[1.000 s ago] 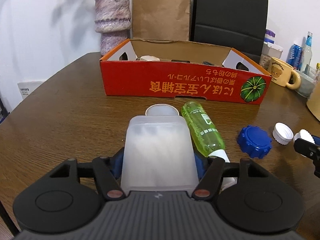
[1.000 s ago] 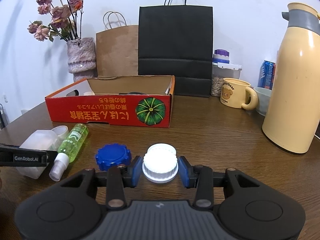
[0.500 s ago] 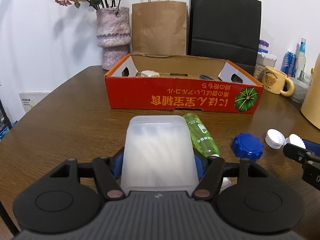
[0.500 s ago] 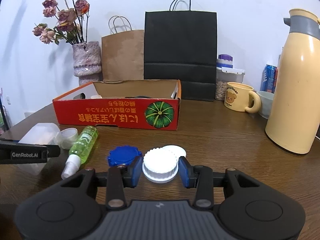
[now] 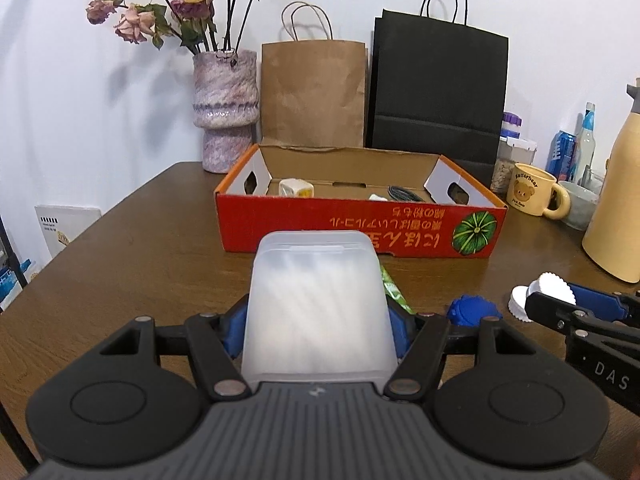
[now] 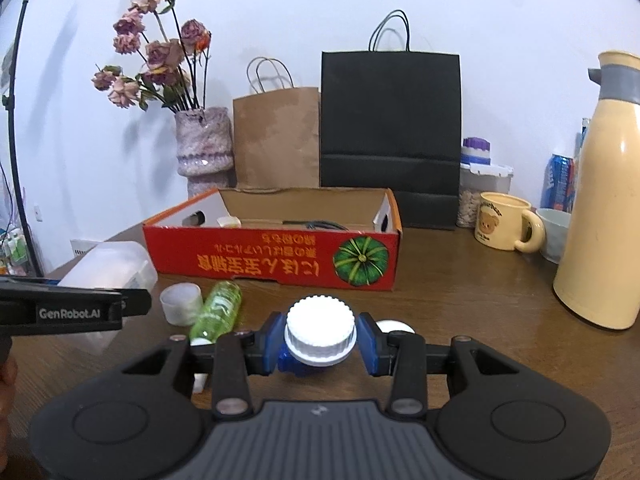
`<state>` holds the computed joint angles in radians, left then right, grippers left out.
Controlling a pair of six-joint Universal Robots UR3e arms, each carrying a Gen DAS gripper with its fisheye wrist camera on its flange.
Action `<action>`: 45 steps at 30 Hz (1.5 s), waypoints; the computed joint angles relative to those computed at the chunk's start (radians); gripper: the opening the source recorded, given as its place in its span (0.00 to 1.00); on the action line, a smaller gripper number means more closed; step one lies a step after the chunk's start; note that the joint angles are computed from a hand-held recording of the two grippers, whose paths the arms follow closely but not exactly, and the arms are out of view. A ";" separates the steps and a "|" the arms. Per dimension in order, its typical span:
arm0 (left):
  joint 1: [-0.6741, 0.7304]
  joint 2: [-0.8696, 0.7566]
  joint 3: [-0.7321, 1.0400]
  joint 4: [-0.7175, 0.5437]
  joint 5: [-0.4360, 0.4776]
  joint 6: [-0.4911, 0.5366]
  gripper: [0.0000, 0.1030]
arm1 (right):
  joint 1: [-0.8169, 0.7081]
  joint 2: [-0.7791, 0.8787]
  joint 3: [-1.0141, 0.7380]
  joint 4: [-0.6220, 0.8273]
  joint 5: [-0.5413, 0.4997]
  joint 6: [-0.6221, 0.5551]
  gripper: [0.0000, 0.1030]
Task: Organize rigid objects
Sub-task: 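Carry the white container and white cap over the red box with both grippers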
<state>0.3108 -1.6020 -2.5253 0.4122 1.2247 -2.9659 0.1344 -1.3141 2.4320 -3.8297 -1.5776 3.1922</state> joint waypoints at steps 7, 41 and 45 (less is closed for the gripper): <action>0.016 0.041 0.060 -0.065 -0.035 0.005 0.65 | 0.031 -0.015 -0.093 0.074 -0.021 0.005 0.38; -0.113 -0.269 0.621 -0.227 0.103 -0.181 0.65 | 0.032 0.208 -0.713 0.435 -0.050 0.025 0.38; -0.135 -0.331 0.700 -0.248 0.129 -0.187 0.65 | 0.017 0.254 -0.792 0.477 -0.036 0.032 0.38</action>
<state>0.1758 -1.9327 -1.8251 0.1645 1.3536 -3.1527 0.1509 -1.0604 1.6398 -3.3523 -1.6139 3.2241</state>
